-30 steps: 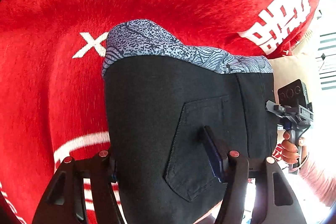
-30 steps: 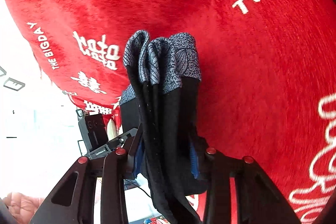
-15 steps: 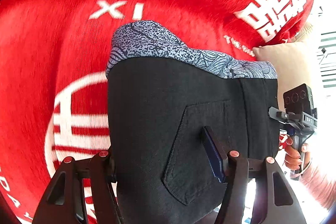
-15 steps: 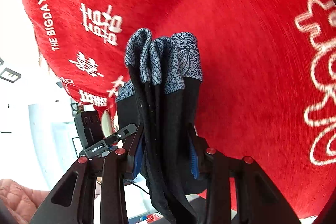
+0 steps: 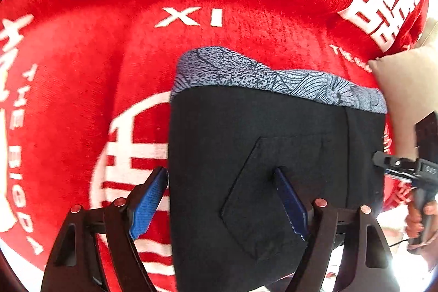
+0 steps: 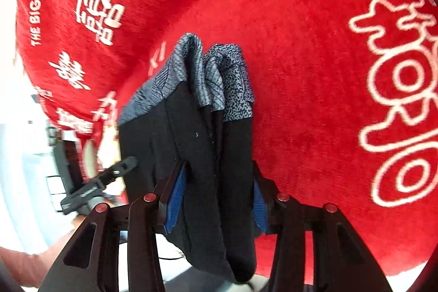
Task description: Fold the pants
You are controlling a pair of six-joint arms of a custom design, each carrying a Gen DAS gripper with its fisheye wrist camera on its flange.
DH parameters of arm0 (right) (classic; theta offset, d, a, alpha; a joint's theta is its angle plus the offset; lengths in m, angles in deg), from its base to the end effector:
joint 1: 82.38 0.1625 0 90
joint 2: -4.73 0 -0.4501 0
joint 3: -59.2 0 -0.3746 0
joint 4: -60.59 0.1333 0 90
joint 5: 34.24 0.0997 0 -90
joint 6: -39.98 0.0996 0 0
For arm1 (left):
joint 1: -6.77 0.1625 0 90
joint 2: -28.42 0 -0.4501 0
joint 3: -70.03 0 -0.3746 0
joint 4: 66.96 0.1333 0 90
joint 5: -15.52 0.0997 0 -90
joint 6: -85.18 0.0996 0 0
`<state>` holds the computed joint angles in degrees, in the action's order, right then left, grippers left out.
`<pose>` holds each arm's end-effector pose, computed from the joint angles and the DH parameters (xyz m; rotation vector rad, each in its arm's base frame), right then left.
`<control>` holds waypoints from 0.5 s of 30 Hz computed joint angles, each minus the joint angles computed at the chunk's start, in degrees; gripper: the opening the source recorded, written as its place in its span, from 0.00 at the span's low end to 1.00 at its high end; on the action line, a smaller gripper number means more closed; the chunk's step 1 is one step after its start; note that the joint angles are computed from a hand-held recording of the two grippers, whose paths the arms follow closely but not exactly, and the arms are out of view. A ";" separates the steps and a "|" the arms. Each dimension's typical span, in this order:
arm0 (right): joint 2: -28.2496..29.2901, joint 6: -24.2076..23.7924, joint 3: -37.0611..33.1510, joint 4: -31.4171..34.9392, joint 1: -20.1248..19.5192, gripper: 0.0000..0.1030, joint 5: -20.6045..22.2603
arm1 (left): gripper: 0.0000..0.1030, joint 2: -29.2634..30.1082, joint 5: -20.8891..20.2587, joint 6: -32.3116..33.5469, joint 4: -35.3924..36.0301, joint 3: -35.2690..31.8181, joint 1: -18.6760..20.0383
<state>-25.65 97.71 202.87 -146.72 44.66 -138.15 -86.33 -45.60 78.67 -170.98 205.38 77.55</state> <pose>0.2960 -0.2106 -0.0434 -0.5531 -2.9583 0.3417 0.0886 -0.2970 0.3414 0.3292 2.6050 -0.0034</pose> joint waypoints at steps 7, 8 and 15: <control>-8.13 10.33 -5.31 26.20 4.98 0.58 -5.28 | 0.90 -4.25 4.16 -8.02 12.24 0.00 -8.16; -9.33 11.95 -6.55 31.20 6.08 0.61 -6.06 | 0.99 -4.80 4.06 -8.59 14.01 -0.32 -8.73; -12.86 20.89 -15.57 59.02 13.11 0.84 -9.21 | 1.00 -9.58 -0.10 -18.69 29.48 -2.34 -17.80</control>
